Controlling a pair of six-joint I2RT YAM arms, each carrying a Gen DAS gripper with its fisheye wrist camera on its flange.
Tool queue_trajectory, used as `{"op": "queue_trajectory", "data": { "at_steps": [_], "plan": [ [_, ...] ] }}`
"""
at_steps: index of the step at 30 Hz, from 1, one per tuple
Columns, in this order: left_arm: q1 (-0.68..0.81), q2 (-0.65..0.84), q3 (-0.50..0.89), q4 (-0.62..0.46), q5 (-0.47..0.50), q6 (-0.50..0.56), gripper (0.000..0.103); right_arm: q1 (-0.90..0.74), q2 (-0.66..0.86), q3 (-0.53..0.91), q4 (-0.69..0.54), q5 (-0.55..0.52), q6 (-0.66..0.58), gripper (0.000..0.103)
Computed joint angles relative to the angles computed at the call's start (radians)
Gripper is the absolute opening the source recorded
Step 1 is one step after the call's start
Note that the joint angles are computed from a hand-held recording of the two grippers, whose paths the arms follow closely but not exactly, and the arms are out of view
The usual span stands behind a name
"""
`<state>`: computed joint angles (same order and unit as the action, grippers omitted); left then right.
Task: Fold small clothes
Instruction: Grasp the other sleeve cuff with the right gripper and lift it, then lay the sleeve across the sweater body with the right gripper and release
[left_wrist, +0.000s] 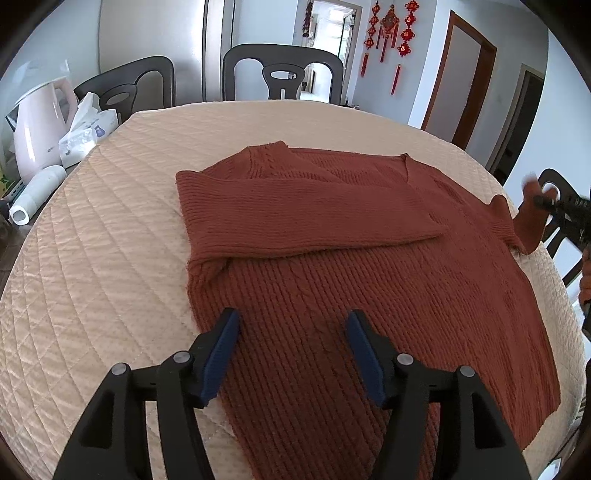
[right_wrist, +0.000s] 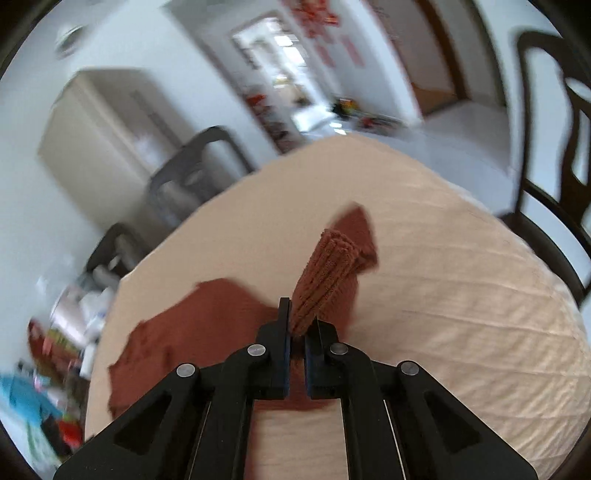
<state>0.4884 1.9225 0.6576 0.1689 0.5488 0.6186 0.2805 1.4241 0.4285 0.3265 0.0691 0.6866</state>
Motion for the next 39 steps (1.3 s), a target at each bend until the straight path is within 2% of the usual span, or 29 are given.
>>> {"op": "queue_trajectory", "data": {
  "at_steps": [5, 10, 14, 16, 18, 23, 27, 30, 32, 34, 38, 39],
  "plan": [
    [-0.007, -0.004, -0.007, 0.008, -0.011, 0.004, 0.066, 0.158, 0.111, 0.148, -0.008, -0.011, -0.063, 0.005],
    [-0.014, -0.005, -0.008, 0.011, -0.017, 0.003, 0.067, 0.264, 0.333, 0.318, 0.006, -0.069, -0.1, 0.005],
    [-0.014, -0.007, -0.011, 0.014, -0.019, 0.003, 0.067, 0.312, 0.503, 0.44, -0.053, -0.127, -0.108, 0.01],
    [-0.012, -0.009, -0.013, 0.012, -0.016, 0.005, 0.067, 0.326, 0.519, 0.434, -0.06, -0.135, -0.124, 0.016],
    [-0.005, -0.018, -0.008, -0.013, -0.003, 0.018, 0.067, 0.336, 0.5, 0.405, -0.049, -0.141, -0.143, 0.016],
    [-0.005, -0.105, 0.041, -0.214, 0.115, 0.051, 0.067, 0.338, 0.344, 0.24, -0.005, -0.129, -0.184, 0.017],
    [-0.09, -0.161, 0.059, -0.249, 0.15, -0.003, 0.067, 0.342, 0.299, 0.186, -0.042, -0.056, -0.205, 0.017],
    [-0.185, -0.113, 0.105, -0.24, 0.124, -0.064, 0.067, 0.333, 0.3, 0.166, -0.053, -0.028, -0.186, 0.017],
    [-0.245, -0.048, 0.16, -0.249, 0.094, -0.103, 0.062, 0.321, 0.303, 0.149, -0.053, -0.016, -0.173, 0.017],
    [-0.301, 0.006, 0.199, -0.248, 0.05, -0.134, 0.047, 0.317, 0.314, 0.139, -0.035, -0.008, -0.169, 0.017],
    [-0.364, 0.058, 0.229, -0.224, 0.005, -0.164, 0.029, 0.307, 0.315, 0.111, 0.016, -0.023, -0.172, 0.017],
    [-0.37, 0.056, 0.23, -0.224, 0.01, -0.162, 0.019, 0.306, 0.315, 0.106, 0.024, -0.024, -0.173, 0.017]
  ]
}}
